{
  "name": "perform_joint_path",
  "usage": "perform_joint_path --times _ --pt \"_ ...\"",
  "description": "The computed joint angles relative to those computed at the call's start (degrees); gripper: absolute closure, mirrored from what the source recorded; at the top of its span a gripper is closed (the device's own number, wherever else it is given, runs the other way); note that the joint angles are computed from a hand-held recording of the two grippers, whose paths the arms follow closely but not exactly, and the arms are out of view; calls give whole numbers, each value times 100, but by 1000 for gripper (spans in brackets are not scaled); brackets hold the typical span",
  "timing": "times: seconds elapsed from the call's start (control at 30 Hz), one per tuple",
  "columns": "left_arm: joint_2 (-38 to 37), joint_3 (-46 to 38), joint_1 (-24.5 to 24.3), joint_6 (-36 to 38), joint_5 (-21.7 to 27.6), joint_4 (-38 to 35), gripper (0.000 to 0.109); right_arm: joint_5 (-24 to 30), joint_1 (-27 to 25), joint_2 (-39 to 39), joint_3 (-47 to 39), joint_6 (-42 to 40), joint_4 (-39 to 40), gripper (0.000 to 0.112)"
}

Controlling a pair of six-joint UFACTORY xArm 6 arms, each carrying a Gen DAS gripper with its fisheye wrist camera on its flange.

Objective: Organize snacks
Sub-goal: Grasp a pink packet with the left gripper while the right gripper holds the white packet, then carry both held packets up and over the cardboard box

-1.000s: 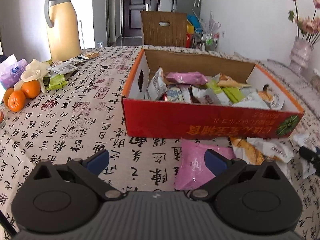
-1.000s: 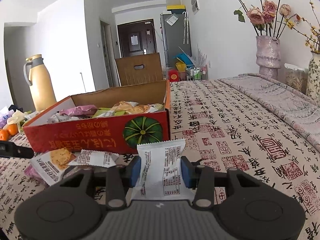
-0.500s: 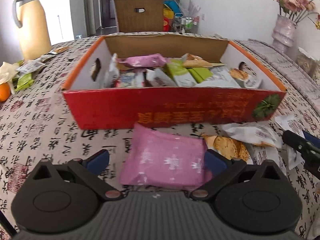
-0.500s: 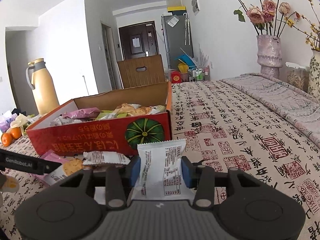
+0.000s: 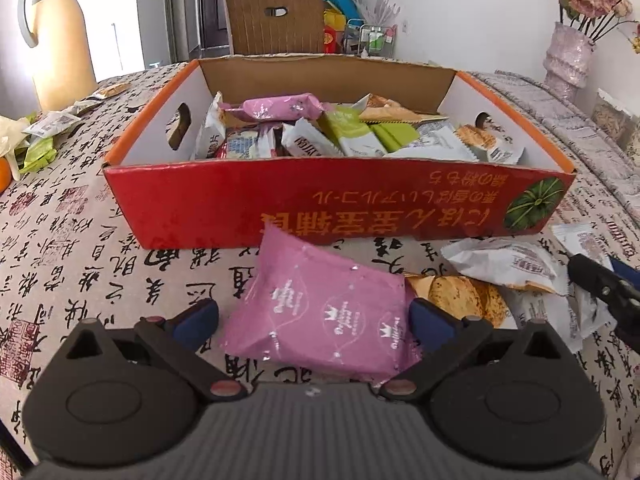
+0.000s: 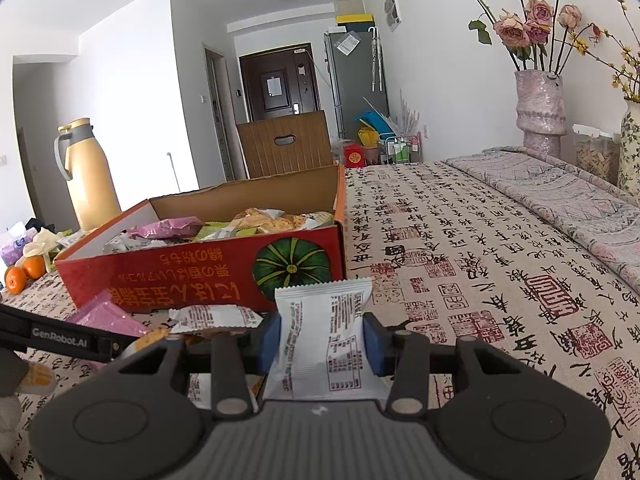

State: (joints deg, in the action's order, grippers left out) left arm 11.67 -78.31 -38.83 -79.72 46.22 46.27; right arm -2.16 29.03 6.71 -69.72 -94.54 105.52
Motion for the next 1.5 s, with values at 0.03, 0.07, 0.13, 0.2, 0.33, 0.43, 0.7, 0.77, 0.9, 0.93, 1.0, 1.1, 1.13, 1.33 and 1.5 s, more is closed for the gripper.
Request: perform_joint_path --times 0.03,0.07,0.13,0.2,0.33,0.43,0.7,0.77,0.9,0.93,1.0,1.1,1.13,1.33,1.5 --pt "7 -5 -2 13 -5 5 6 -2 1 1 1 1 -1 69" --pt "23 -13 -4 43 -11 -3 6 0 -1 0 1 0 1 69" --pt "60 -27 -7 73 -29 5 6 -2 0 -1 -1 -17 18 69" --pt "73 -31 -15 71 -46 36 7 1 -2 1 -3 -14 15 69" --pt "-15 80 -3 -43 -175 155 22 7 -3 -2 6 21 -21 69" --pt "-54 122 -26 -102 -210 245 27 7 -3 -2 6 21 -21 69" --pt "-191 231 -187 -373 -58 612 43 3 -2 0 4 37 -34 69" --pt "-254 293 -196 -444 -68 659 47 -1 -1 1 5 54 -54 69" --pt "-409 441 -232 -670 -40 856 64 -55 3 7 -71 -411 370 69" --pt "-459 485 -244 -738 -45 945 68 -67 3 3 -83 -525 469 69" --pt "-542 536 -273 -833 -10 1064 72 -81 9 -17 -79 -638 552 69" --pt "-668 619 -333 -994 71 1251 78 -78 17 -57 -47 -665 568 69" --pt "-707 641 -351 -1047 106 1313 81 -75 23 -75 -31 -653 558 69" --pt "-909 710 -476 -1308 348 1686 89 -42 52 -216 3 -965 839 69" --pt "-1020 755 -524 -1400 436 1813 89 5 85 -323 -14 -1229 1074 69"
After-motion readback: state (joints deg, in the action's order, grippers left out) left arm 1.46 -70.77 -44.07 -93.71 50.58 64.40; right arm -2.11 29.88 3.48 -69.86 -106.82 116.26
